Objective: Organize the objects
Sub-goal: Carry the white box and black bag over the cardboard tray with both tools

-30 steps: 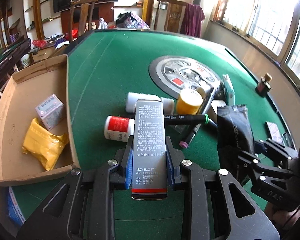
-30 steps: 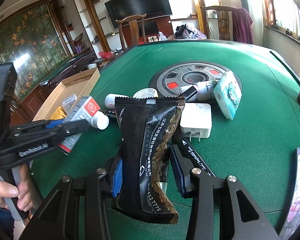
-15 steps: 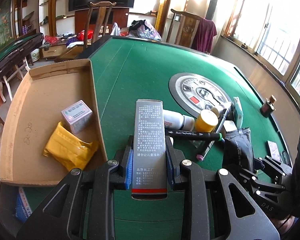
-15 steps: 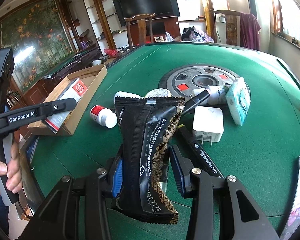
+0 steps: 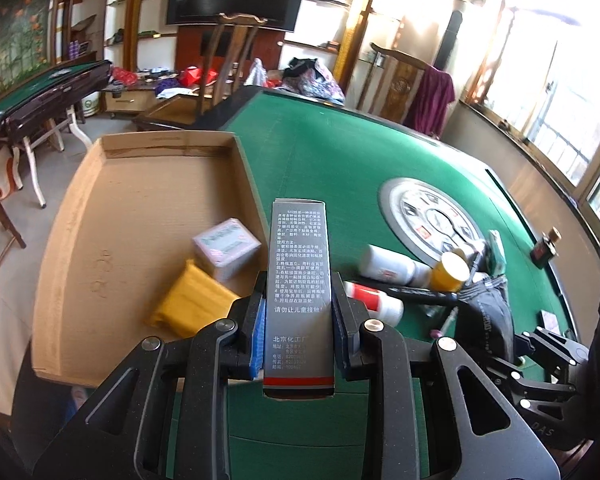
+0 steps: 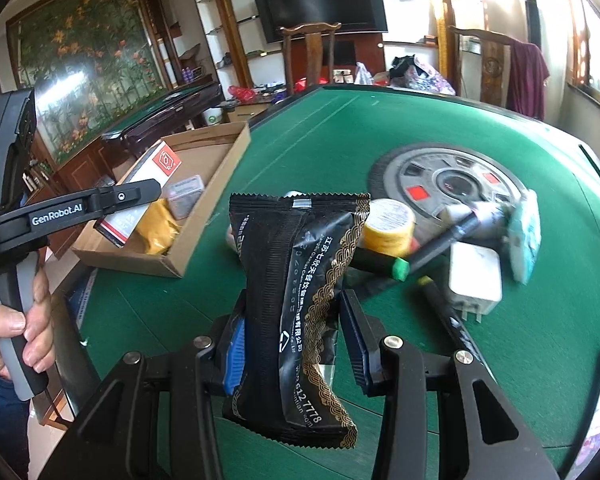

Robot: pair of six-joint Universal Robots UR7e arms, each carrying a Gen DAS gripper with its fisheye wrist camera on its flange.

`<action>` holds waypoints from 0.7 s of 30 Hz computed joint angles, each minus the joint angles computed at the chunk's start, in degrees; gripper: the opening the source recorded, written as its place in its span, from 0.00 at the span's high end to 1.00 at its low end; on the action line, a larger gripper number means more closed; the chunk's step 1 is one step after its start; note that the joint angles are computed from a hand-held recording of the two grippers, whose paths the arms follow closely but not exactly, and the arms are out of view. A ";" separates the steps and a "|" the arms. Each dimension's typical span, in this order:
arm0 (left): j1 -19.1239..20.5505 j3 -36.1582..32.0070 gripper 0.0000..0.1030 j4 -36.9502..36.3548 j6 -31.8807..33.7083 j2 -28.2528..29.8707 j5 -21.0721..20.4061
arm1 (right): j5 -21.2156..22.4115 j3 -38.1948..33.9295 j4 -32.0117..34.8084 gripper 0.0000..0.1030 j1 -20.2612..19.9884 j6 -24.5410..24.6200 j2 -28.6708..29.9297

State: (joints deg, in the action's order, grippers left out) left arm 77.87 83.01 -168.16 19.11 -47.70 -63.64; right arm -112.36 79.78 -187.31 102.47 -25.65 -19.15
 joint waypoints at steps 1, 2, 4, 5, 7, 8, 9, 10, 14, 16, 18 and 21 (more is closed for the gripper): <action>0.29 -0.26 0.74 0.07 -0.16 -0.14 -0.06 | 0.00 -0.42 0.34 0.58 0.32 -0.09 0.30; 0.59 -0.50 0.74 -0.03 -0.25 -0.27 -0.15 | 0.06 -0.85 0.73 0.58 0.55 -0.19 0.57; 1.23 -1.07 0.74 -0.29 -0.14 -0.55 -0.12 | 0.20 -2.48 2.01 0.58 1.26 -0.37 1.49; 1.59 -1.36 0.74 -0.46 -0.09 -0.69 -0.23 | 0.16 -3.26 2.66 0.58 1.61 -0.47 1.85; 2.16 -1.79 0.74 -0.80 0.00 -0.88 -0.24 | 0.06 -5.16 4.14 0.58 2.30 -0.74 2.92; 2.53 -2.12 0.74 -0.63 -0.07 -0.96 -0.38 | 0.08 -6.18 4.99 0.58 2.61 -0.80 3.43; 2.97 -2.45 0.74 -0.57 -0.19 -1.03 -0.41 | 0.17 -6.85 5.69 0.58 2.77 -0.76 3.75; 3.32 -2.76 0.74 -0.65 -0.31 -1.02 -0.27 | 0.57 -7.85 7.09 0.58 2.90 -0.43 4.14; 4.62 -3.58 0.74 -0.88 -0.90 -1.38 -0.92 | 0.01 -11.33 9.29 0.58 3.55 0.03 5.92; 5.12 -3.89 0.74 -1.22 -0.75 -1.45 -0.86 | 0.22 -13.57 11.15 0.58 3.88 0.33 6.94; 5.88 -4.93 0.74 -0.67 -0.93 -1.41 -1.04 | 0.48 -15.51 12.92 0.58 4.22 0.49 7.85; 6.76 -6.22 0.74 -0.13 -1.11 -1.31 -1.18 | 1.98 -19.40 16.40 0.58 4.80 1.23 9.62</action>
State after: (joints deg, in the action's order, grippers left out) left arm 84.63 76.78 -168.29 18.01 -49.01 -64.82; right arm -110.38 60.38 -170.91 107.27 -24.41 -9.53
